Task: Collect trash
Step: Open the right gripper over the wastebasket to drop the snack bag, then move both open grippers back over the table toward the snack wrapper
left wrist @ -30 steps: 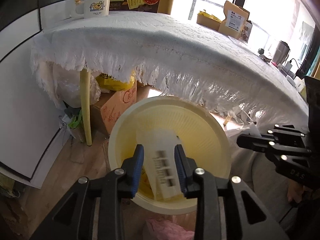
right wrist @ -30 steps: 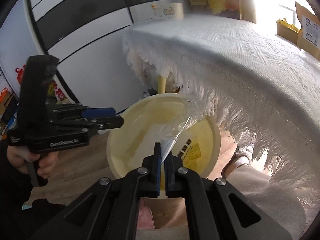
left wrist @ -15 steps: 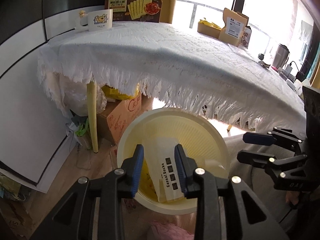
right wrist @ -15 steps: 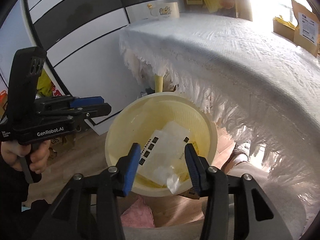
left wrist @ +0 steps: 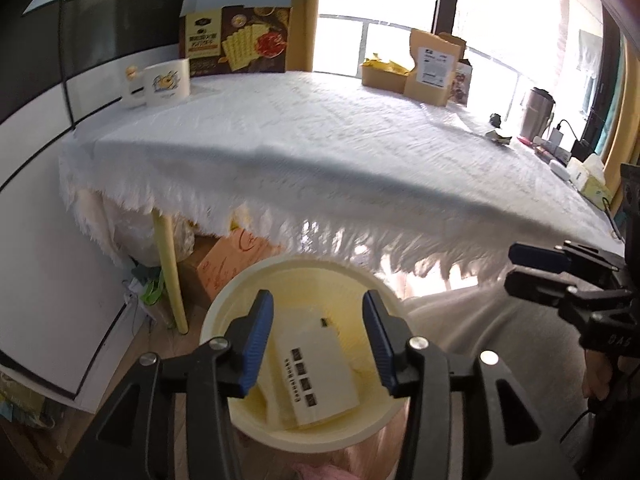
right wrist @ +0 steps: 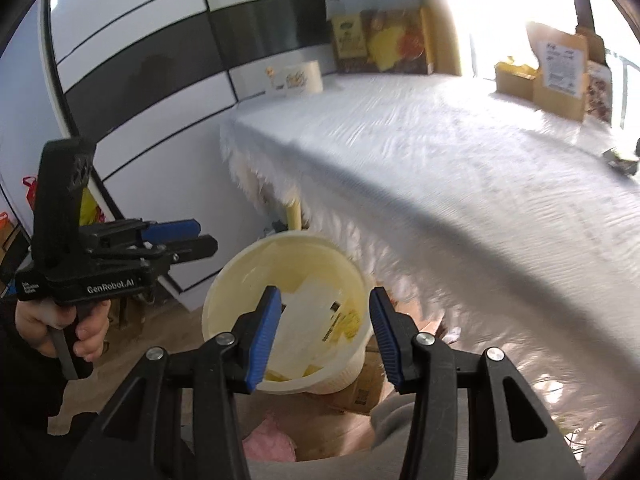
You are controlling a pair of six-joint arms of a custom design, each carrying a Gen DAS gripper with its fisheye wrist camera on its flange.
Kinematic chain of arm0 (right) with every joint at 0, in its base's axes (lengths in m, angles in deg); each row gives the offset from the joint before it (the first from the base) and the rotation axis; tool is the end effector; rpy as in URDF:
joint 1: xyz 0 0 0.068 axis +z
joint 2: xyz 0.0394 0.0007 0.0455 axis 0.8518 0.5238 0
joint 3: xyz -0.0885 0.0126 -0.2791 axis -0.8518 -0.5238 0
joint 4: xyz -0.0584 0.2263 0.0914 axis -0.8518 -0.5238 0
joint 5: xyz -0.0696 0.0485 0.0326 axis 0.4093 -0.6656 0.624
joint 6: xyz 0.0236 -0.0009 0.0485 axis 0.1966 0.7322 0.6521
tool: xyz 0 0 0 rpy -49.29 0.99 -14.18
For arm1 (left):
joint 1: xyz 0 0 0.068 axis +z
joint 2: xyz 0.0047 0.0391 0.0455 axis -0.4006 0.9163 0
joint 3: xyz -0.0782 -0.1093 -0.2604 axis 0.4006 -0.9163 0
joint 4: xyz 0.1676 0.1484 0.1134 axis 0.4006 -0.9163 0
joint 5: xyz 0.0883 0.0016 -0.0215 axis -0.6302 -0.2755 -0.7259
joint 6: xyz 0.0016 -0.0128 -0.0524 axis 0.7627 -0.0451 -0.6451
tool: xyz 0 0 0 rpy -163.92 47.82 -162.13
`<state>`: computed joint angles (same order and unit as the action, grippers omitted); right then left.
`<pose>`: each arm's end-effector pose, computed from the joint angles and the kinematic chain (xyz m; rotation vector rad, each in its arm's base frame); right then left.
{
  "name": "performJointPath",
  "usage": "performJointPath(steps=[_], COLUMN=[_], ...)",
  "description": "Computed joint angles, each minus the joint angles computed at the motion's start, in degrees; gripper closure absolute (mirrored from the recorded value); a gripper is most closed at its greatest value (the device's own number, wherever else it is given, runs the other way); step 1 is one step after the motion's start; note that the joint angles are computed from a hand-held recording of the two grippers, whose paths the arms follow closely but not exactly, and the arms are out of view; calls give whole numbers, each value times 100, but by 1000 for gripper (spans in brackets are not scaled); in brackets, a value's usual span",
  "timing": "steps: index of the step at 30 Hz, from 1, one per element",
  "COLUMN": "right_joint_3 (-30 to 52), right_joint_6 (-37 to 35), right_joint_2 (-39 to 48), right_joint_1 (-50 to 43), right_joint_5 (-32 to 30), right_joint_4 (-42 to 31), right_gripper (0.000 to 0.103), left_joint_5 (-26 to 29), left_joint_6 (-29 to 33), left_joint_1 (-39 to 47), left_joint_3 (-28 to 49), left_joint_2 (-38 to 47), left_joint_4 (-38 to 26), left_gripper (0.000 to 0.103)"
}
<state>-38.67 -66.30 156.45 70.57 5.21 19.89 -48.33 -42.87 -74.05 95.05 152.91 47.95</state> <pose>0.2163 0.0639 0.1690 -0.6688 2.2447 0.6064 0.1889 -0.2024 0.1932 0.0458 2.3613 -0.1287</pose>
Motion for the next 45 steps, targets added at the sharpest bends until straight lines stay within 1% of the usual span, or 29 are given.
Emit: performJointPath(steps=[5,10,12,15,22,28,32,34,40,45], right_joint_3=[77,245,362,671,1494,2213,2619,2850,3454,4147], right_joint_6=[-407,-856,-1021,-1487,-2314,-2805,-2853,-3045,-3103,-3013], right_joint_2=[-498,-690,-606,-410,109,614,977,1168,1744,2378], right_joint_1=[-786,-1574,-1826,-2247,-2901,-3205,-3351,-3455,-3478,-3379], right_joint_5=[-437,-811,-937,-1070,-1098,-956,-855,-899,-620,-340], right_joint_4=[-500,-890,-1000,-1336,-2012,-2272,-2306,-2431,-2384,-2326], right_gripper=[59,59,59,59,59,59,59,59,59,59], left_joint_5=[-90,-142,-170,-124,13,163,198,246,594,822], left_joint_6=[120,395,539,695,1093,1405,1762,1936,2243,2544], left_joint_1=[-121,-185,-195,-182,-189,-99,-52,-4,187,339], left_joint_3=[472,1042,1381,1833,2867,3896,4729,5176,6516,8001], left_joint_2=[253,598,804,1080,1769,2441,2929,3192,3992,4883], left_joint_4=[-42,-61,-133,-165,-261,-438,-820,-1043,-1555,-2157], left_gripper=[55,54,54,52,50,49,49,49,49,48])
